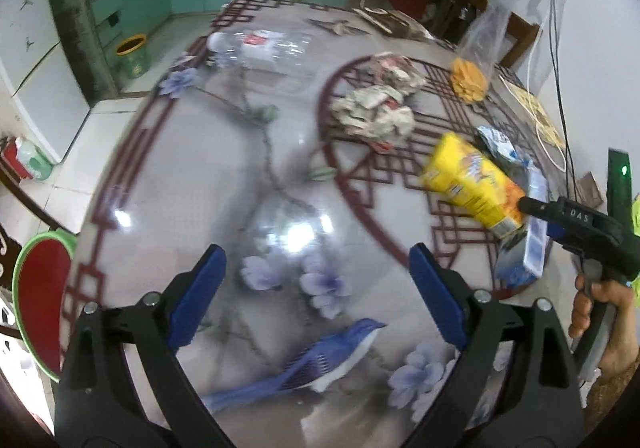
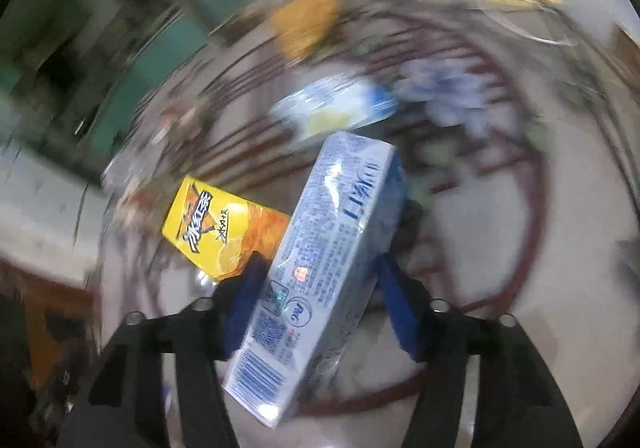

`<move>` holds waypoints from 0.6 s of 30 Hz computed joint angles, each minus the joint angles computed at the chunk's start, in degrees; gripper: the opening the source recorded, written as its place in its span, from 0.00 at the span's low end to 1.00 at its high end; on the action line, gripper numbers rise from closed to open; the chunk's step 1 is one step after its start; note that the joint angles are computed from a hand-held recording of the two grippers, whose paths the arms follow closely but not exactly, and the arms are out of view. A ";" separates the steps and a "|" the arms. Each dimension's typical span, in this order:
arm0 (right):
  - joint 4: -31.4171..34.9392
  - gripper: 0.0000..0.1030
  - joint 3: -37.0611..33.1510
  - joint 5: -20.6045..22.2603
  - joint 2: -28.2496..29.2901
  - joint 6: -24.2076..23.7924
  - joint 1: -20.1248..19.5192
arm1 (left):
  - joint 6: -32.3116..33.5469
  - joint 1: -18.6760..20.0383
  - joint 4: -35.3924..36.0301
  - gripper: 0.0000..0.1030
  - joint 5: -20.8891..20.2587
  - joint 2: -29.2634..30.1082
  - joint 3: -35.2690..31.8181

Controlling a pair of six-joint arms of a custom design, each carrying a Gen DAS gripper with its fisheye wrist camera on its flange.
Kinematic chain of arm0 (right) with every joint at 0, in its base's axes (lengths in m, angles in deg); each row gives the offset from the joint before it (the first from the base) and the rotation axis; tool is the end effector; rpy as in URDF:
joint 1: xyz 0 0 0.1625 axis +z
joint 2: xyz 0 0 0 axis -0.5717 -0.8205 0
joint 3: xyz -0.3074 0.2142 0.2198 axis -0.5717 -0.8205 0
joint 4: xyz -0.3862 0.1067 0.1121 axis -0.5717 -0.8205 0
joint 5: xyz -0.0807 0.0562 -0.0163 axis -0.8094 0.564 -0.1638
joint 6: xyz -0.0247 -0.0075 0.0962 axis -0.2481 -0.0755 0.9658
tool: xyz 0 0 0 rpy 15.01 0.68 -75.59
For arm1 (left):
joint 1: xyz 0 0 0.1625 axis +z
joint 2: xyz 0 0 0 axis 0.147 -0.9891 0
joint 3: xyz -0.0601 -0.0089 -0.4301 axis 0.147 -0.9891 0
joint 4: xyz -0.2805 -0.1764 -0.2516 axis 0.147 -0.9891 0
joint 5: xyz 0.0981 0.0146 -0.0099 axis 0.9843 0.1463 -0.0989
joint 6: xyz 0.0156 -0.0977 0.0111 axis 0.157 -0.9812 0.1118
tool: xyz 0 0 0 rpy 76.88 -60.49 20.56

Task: Collect trash
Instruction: 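Grasp the white toothpaste box with the right tool while the left grasps the yellow juice carton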

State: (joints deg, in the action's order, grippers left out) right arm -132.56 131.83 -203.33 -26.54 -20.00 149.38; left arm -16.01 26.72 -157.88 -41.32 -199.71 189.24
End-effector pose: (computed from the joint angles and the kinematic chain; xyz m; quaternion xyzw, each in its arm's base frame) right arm 0.2207 -0.3009 0.0855 -0.0772 -0.9400 0.2647 0.2012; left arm -0.0754 -0.2979 0.2710 0.1455 0.9203 -0.2299 0.2809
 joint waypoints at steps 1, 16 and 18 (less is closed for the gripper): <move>1.14 0.50 -0.16 2.86 -0.06 -1.54 0.02 | 0.30 -0.39 -1.10 0.88 0.05 1.21 0.31; 18.08 0.46 -2.96 -3.98 -3.64 -3.29 5.12 | 16.79 0.09 -17.82 0.94 -2.32 14.26 2.07; 17.03 0.61 -2.50 -2.80 -3.81 -2.62 3.87 | 26.20 -1.50 -22.16 0.95 -0.53 17.93 2.54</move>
State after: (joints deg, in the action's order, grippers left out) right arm -115.53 129.34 -206.13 -30.34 -22.62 153.25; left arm 10.19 25.22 -180.04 -41.85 -181.79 191.78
